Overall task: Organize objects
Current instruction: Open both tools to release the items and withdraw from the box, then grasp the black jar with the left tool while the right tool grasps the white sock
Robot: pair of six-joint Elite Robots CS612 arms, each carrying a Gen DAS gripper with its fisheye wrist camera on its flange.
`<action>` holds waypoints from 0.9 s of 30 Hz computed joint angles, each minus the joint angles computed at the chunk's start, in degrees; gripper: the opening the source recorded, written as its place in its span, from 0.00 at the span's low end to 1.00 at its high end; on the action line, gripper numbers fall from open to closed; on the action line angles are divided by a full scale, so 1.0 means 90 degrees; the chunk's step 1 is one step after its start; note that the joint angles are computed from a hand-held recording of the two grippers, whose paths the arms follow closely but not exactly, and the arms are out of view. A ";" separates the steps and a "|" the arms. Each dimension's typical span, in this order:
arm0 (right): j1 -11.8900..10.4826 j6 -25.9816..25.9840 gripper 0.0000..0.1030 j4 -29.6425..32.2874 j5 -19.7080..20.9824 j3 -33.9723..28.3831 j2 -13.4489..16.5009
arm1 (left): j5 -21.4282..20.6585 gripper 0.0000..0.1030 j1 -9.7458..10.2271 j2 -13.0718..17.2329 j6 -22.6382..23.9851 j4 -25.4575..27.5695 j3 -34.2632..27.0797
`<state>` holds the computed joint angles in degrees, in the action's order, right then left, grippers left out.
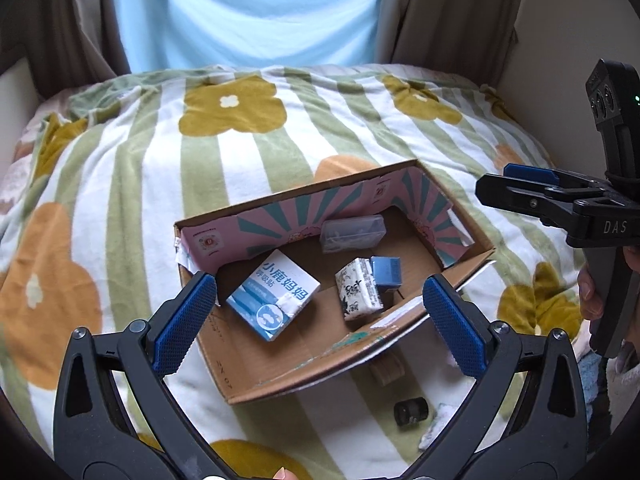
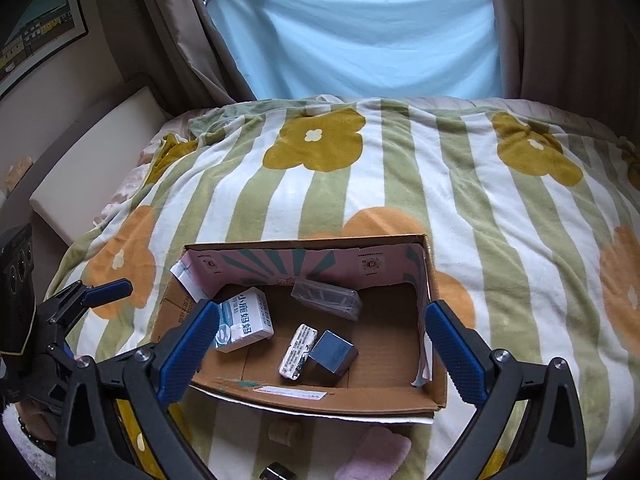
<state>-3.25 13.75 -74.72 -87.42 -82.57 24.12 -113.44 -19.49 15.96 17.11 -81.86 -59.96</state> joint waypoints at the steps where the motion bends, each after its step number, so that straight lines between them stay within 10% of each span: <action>1: 0.0021 -0.0054 1.00 -0.0007 -0.0070 -0.0070 -0.0002 | -0.0008 1.00 0.0004 0.0018 0.0000 0.0035 -0.0088; 17: 0.0594 -0.1094 1.00 0.0137 -0.1282 -0.1521 0.0364 | 0.0155 1.00 0.0117 0.0725 -0.0087 -0.0014 -0.2088; 27: 0.0923 -0.1668 0.99 0.0595 -0.1169 -0.2178 0.0997 | -0.0539 1.00 0.0192 0.1258 -0.0046 0.0469 -0.2753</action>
<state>5.06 -1.26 -69.37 -97.94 -102.17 33.10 -118.29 -17.75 27.29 16.70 -77.64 -84.74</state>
